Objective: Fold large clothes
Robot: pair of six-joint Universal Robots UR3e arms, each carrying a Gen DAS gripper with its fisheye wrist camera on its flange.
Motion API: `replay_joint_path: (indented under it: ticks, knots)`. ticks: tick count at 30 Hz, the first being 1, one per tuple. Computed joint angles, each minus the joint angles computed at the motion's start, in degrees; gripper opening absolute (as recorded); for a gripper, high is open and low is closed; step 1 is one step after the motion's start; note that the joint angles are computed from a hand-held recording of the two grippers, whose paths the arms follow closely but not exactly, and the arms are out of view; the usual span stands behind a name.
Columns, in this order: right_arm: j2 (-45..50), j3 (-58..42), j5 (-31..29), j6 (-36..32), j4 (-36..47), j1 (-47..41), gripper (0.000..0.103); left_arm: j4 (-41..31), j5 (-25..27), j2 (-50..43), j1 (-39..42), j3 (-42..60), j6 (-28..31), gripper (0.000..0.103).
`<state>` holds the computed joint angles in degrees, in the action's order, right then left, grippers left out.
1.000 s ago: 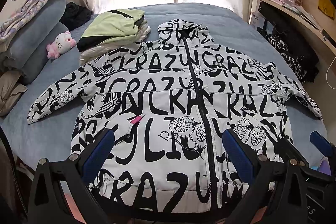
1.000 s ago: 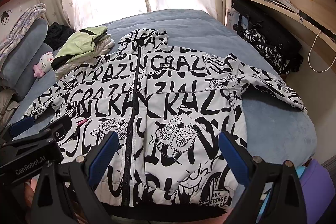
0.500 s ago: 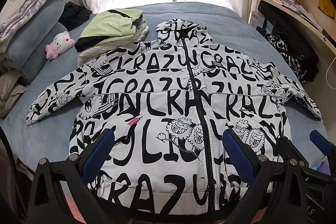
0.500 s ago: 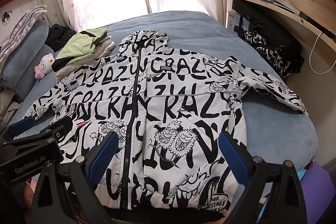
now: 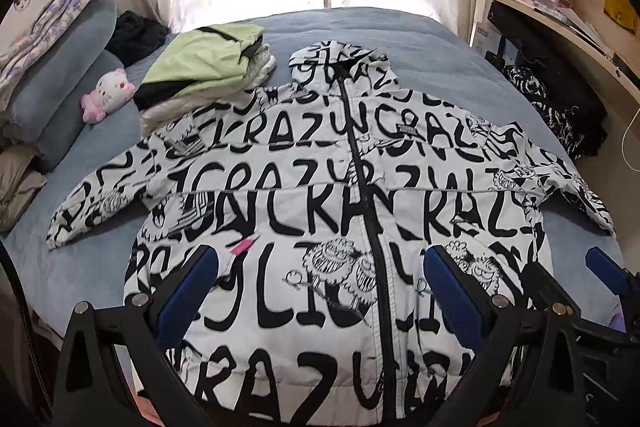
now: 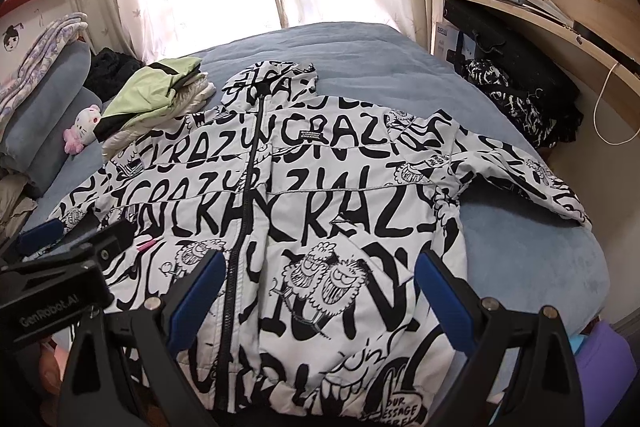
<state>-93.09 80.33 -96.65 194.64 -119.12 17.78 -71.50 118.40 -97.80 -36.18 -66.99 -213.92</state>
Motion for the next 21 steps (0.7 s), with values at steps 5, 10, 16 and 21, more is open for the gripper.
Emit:
replay_joint_path:
  ticks: [5, 10, 16, 21]
  knots:
    - [0.64, 0.26, -1.09, -3.40, -0.79, -2.98, 0.097, 2.44, 1.87, -0.55, -2.84, -0.35, 1.36, 0.101]
    - [0.32, 0.60, -2.90, -7.79, -1.25, -8.41, 0.096, 4.80, 1.59, -1.92, -5.00, 0.64, 3.06, 0.101]
    - [-1.79, 0.22, -1.07, -13.20, -0.89, -19.06, 0.096, 4.87, 5.50, -5.44, -10.49, 5.16, 4.81, 0.101]
    - [-0.87, -1.14, 0.43, -18.73, -2.12, -27.76, 0.096, 3.54, 10.21, -10.92, -15.73, 11.68, 4.69, 0.101]
